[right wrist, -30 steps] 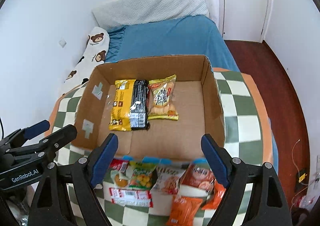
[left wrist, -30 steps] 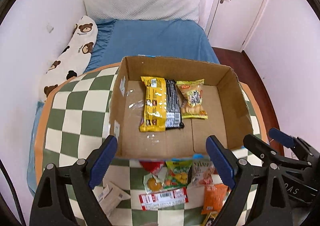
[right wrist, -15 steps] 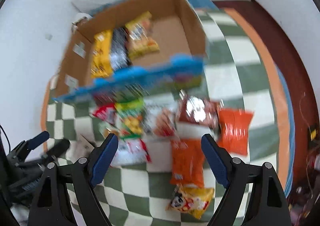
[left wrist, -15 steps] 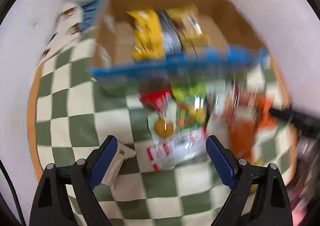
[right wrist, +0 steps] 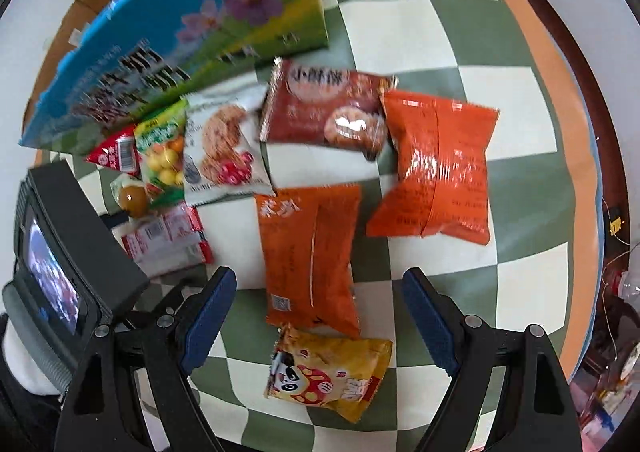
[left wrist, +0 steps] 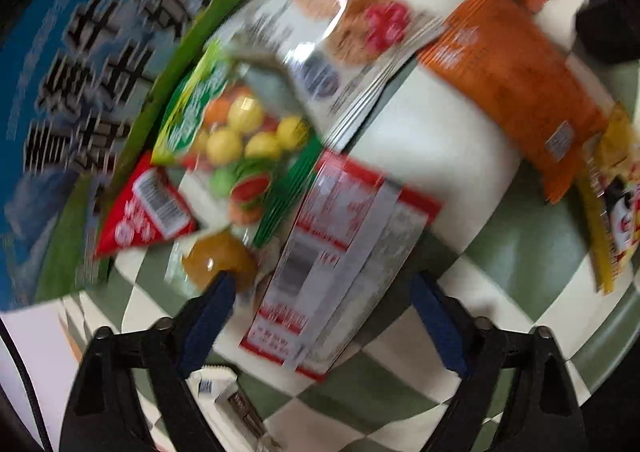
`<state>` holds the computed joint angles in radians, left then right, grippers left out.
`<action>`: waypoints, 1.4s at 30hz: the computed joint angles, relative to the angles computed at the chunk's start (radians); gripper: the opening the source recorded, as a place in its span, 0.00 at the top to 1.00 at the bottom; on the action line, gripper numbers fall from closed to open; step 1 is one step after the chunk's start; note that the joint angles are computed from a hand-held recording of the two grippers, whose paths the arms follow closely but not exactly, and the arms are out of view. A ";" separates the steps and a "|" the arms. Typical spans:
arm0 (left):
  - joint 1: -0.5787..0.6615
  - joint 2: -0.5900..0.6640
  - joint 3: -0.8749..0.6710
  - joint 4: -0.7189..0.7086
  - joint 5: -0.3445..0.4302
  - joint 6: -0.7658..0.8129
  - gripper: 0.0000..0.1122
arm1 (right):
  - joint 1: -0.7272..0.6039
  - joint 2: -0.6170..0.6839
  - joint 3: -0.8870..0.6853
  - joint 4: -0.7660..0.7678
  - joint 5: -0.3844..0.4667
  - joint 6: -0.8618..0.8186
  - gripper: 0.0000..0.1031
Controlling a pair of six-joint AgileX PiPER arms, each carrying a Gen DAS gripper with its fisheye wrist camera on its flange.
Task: Organize snacks
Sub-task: 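Grasp the red-white strip packet with the left tool while the right tool grasps the orange packet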
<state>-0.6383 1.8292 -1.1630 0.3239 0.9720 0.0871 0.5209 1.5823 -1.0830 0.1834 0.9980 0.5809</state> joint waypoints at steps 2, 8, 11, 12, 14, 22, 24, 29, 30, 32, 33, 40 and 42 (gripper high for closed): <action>0.008 0.016 -0.022 -0.040 0.036 0.006 0.48 | 0.003 0.003 0.013 0.007 -0.011 -0.001 0.15; 0.096 -0.011 -0.008 -0.148 0.082 -0.113 0.50 | -0.006 0.039 0.028 0.039 -0.045 -0.024 0.15; 0.227 -0.022 0.018 -0.301 0.141 -0.216 0.50 | 0.003 0.077 0.028 0.049 -0.068 -0.030 0.15; 0.283 -0.040 0.048 -0.378 0.133 -0.214 0.50 | 0.005 0.092 0.025 0.056 -0.074 -0.035 0.16; 0.383 -0.077 0.119 -0.484 0.117 -0.238 0.50 | 0.009 0.131 0.021 0.072 -0.094 -0.049 0.22; 0.544 -0.138 0.252 -0.629 0.098 -0.097 0.48 | 0.088 0.248 -0.053 0.026 -0.082 -0.084 0.47; 0.524 -0.121 0.190 -0.591 0.140 -0.060 0.48 | 0.106 0.260 -0.072 0.060 -0.051 -0.137 0.48; 0.395 -0.090 0.177 -0.485 0.154 -0.056 0.44 | 0.111 0.276 -0.071 0.152 -0.023 -0.210 0.42; 0.374 -0.090 0.190 -0.457 0.133 -0.090 0.44 | 0.111 0.277 -0.067 0.150 -0.030 -0.206 0.42; 0.356 -0.101 0.218 -0.438 0.082 -0.166 0.50 | 0.110 0.276 -0.048 0.156 -0.052 -0.205 0.42; 0.362 -0.114 0.230 -0.440 0.068 -0.198 0.53 | 0.112 0.273 -0.036 0.154 -0.065 -0.207 0.42; 0.579 -0.149 0.250 -0.524 0.046 -0.180 0.54 | 0.110 0.219 0.040 0.138 -0.147 -0.130 0.47; 0.597 -0.139 0.252 -0.550 0.068 -0.138 0.53 | 0.075 0.211 0.062 0.196 -0.167 -0.156 0.46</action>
